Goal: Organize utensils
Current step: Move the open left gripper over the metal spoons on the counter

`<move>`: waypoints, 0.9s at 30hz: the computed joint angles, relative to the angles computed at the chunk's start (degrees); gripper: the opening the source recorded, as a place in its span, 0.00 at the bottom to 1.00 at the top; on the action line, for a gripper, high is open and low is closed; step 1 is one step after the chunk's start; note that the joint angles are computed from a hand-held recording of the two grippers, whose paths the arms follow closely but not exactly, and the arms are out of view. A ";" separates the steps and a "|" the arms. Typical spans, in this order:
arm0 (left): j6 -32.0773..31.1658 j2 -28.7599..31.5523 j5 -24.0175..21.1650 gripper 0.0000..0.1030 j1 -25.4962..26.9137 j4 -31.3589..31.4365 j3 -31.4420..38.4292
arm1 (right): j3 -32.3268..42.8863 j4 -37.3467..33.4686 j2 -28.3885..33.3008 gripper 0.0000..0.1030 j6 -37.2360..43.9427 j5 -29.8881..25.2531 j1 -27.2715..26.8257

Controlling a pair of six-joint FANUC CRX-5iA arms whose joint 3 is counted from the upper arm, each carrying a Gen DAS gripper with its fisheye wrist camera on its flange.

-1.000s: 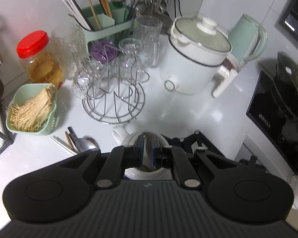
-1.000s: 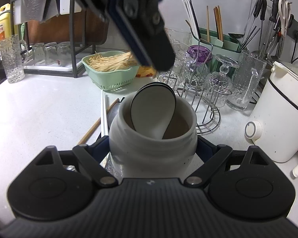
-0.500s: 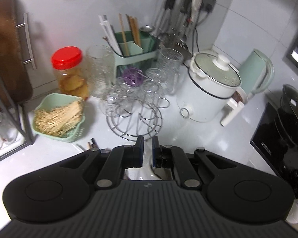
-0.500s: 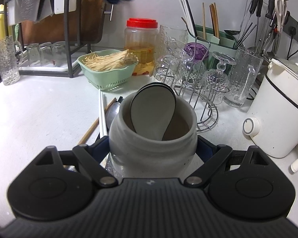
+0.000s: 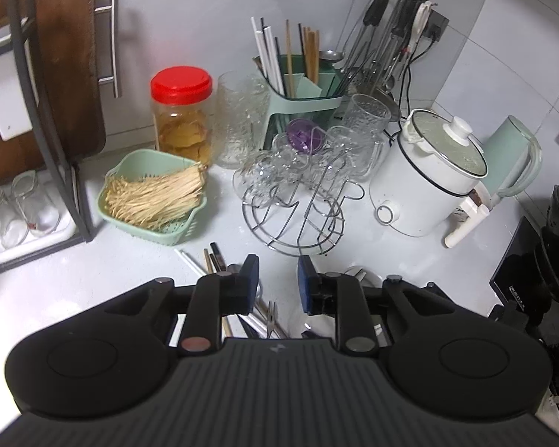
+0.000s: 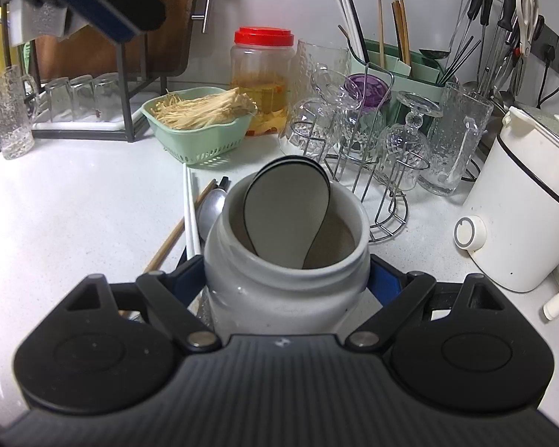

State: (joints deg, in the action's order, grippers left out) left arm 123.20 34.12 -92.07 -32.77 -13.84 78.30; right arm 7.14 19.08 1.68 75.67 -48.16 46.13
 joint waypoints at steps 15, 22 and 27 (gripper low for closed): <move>9.78 -11.72 13.07 0.27 2.06 1.74 -29.06 | -0.70 2.20 -0.44 0.89 -3.27 -1.32 -0.81; 10.24 -12.67 17.54 0.27 4.38 4.89 -36.03 | -1.24 3.47 -0.81 0.89 -5.15 -2.06 -1.60; 9.05 -11.98 20.64 0.27 5.62 5.91 -37.65 | -2.14 4.09 -1.37 0.89 -6.19 -1.75 -1.68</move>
State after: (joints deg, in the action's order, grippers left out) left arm 132.25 22.13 -71.43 -27.15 -7.93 40.65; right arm 5.00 23.16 0.31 69.48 -49.91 44.44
